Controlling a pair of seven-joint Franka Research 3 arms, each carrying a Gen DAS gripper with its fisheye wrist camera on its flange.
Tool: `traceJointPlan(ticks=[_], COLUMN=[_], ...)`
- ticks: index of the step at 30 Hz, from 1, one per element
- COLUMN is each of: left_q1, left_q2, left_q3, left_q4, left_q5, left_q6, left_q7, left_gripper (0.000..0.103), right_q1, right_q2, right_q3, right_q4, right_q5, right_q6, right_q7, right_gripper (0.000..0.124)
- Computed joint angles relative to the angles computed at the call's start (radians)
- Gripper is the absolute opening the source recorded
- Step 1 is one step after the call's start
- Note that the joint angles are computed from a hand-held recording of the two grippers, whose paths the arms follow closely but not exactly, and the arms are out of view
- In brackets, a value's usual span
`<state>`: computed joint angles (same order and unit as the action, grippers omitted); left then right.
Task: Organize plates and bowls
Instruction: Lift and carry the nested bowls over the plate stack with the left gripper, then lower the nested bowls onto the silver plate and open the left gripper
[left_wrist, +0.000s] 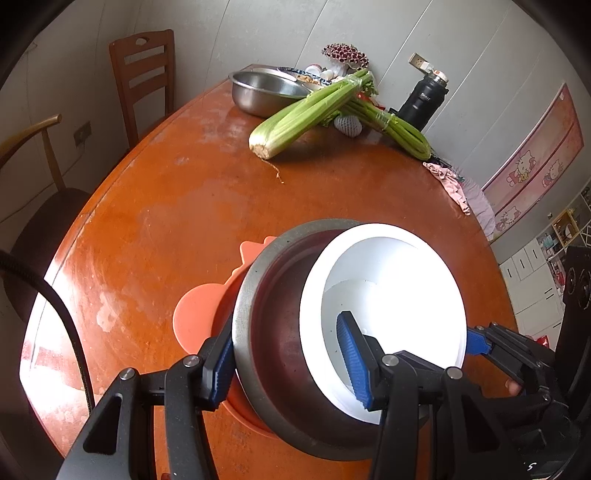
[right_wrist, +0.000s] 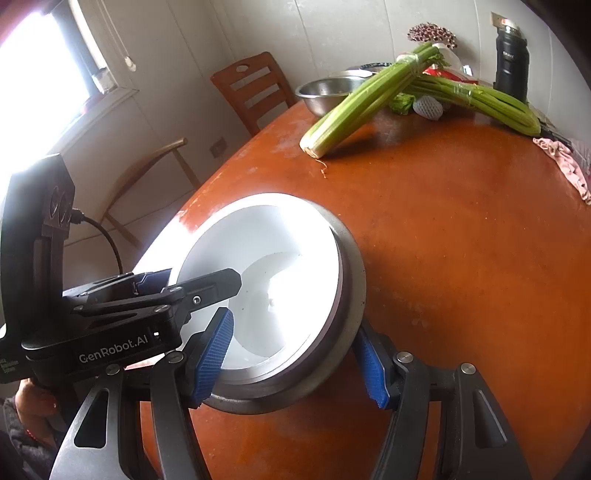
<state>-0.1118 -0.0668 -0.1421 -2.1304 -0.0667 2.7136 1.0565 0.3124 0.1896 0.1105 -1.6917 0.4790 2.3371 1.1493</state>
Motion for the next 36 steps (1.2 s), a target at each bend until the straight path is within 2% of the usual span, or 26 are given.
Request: traceJointPlan(ticks=[6, 11, 19, 28, 36], left_q1=[-0.001, 0.001, 0.012, 0.034, 0.041], left_q2=[0.001, -0.006, -0.029, -0.075, -0.165], left_q3=[0.000, -0.002, -0.006, -0.024, -0.060], left_q4=[-0.013, -0.017, -0.026, -0.031, -0.074], left_q5=[-0.004, 0.025, 0.137, 0.311, 0.456], left_q6=[0.038, 0.037, 0.036, -0.007, -0.044], left_q7=[0.007, -0.017, -0.110, -0.266, -0.418], left_gripper=[0.051, 0.051, 0.052, 0.052, 0.059], right_q1=[0.003, 0.012, 0.013, 0.013, 0.006], right_q2=[0.014, 0.009, -0.008, -0.037, -0.140], right_q3=[-0.002, -0.004, -0.004, -0.005, -0.005], right_q4=[0.009, 0.001, -0.019, -0.045, -0.147], right_q5=[-0.012, -0.049, -0.067, -0.073, -0.016], right_q6=[0.006, 0.034, 0.069, 0.099, 0.170], right_q7=[0.016, 0.035, 0.040, 0.032, -0.047], right_gripper=[0.067, 0.067, 0.067, 0.067, 0.067])
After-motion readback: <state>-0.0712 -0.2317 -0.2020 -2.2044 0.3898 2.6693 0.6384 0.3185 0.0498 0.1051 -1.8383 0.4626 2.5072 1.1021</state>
